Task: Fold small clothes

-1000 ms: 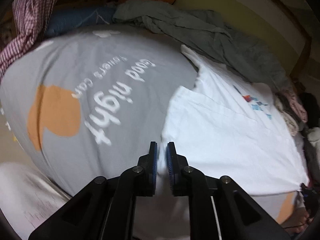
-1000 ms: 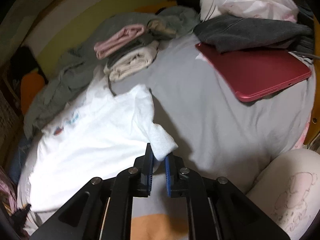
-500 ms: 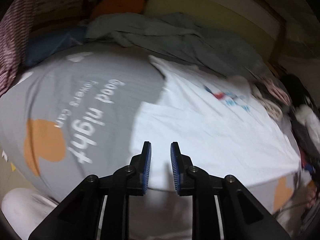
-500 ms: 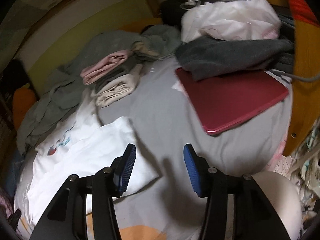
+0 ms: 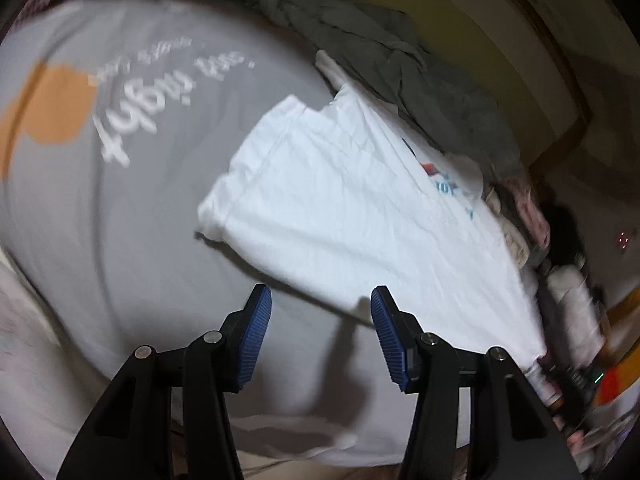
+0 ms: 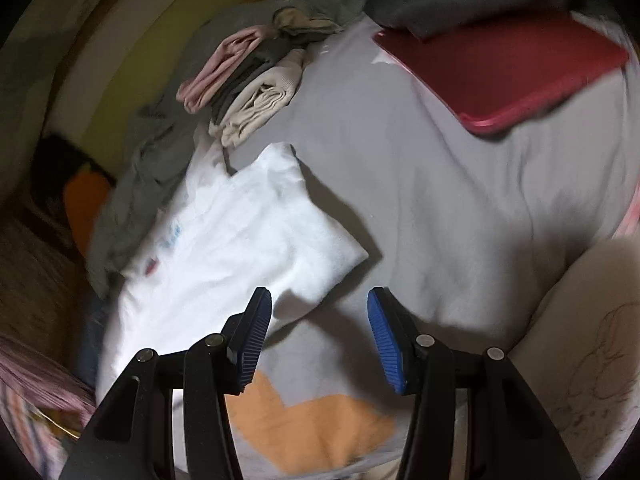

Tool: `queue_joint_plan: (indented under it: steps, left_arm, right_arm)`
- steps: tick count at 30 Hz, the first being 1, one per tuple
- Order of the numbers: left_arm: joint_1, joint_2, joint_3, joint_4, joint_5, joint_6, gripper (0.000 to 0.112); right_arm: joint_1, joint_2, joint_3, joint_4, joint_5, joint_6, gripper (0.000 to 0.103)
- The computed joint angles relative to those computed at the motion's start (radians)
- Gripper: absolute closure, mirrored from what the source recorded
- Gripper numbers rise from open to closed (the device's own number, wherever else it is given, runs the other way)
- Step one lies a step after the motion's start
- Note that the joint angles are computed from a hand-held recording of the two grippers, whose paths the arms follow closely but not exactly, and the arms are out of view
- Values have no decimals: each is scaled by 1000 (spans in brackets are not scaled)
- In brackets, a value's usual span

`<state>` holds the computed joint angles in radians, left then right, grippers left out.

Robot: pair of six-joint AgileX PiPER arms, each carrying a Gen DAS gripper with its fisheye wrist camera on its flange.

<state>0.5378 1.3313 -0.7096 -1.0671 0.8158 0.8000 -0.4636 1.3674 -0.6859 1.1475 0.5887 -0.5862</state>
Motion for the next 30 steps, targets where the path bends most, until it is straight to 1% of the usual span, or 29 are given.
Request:
queue_joint_plan:
  steps: [1,2,3,4,5,6,7,8,9,11,12,13,14,15,16,17,18,19,20,21,22,24,25,27,28,30]
  left_arm:
    - [3,30,-6,-46,1,3,62]
    - [8,45,-7,-84,-7,7,64]
    - [4,49,-11,-118,-38,3,68]
    - [-12,38,-14,-111,-92,-25,78]
    - [-41,23,-18,-65,-162,-80,89]
    - [-73,10,-21,-1,-236,-143,92]
    - [-82,5,-19,22,-269,-167,102]
    - [-71,7,-15,5,-262,-151,109]
    - [-55,2,-8,-27,-241,-121,109]
    - [-58,-58,17,-47,-260,-81,110]
    - [-58,-97,24,-39,-265,-71,110]
    - [-52,-150,28,-19,-263,-72,110]
    - [-26,-191,23,-2,-235,-79,110]
    - [25,-223,8,1,-176,-83,110]
    - [107,-245,-15,-20,-81,-61,110]
    - [176,-253,-39,-39,-5,-35,110]
    - [230,-271,-58,-40,52,-24,110]
    - [262,-288,-76,-28,84,-27,110]
    - [285,-301,-89,-15,107,-35,110]
    - [303,-312,-98,-8,126,-38,110]
    - [318,-321,-95,-7,139,-33,110]
    - [280,-326,-99,17,102,-71,110]
    - [274,-330,-87,8,93,-61,110]
    - [229,-336,-60,22,27,-57,110]
    - [233,-333,-47,18,25,-47,110]
    - [230,-303,-54,18,26,-54,110]
  right_arm:
    - [-30,24,7,85,31,-69,47]
    - [-51,48,7,137,53,-103,47]
    - [-65,70,5,188,67,-130,47]
    - [-80,88,8,251,80,-172,47]
    - [-83,96,6,284,73,-192,52]
    - [-66,95,-2,292,40,-204,77]
    - [-42,94,-11,269,-2,-208,88]
    - [-13,94,-20,230,-42,-175,91]
    - [-3,92,-18,231,-57,-169,95]
    - [-5,38,25,322,-73,-245,97]
    - [-8,10,40,337,-76,-263,97]
    - [0,-33,55,344,-88,-274,97]
    - [11,-80,62,311,-96,-254,98]
    - [8,-127,61,238,-81,-195,98]
    - [-9,-180,66,196,-43,-168,98]
    - [-15,-234,68,157,-26,-148,98]
    - [-4,-282,68,100,-37,-109,98]
    - [20,-343,65,17,-62,-44,98]
    - [23,-391,63,-27,-60,-16,98]
    - [20,-413,58,-50,-48,3,98]
    - [12,-424,52,-68,-31,23,98]
    - [2,-424,38,-85,0,58,98]
    - [-1,-421,34,-96,11,77,98]
    - [7,-416,37,-114,4,95,98]
    - [3,-416,41,-121,8,94,98]
    - [31,-390,24,-175,-18,143,98]
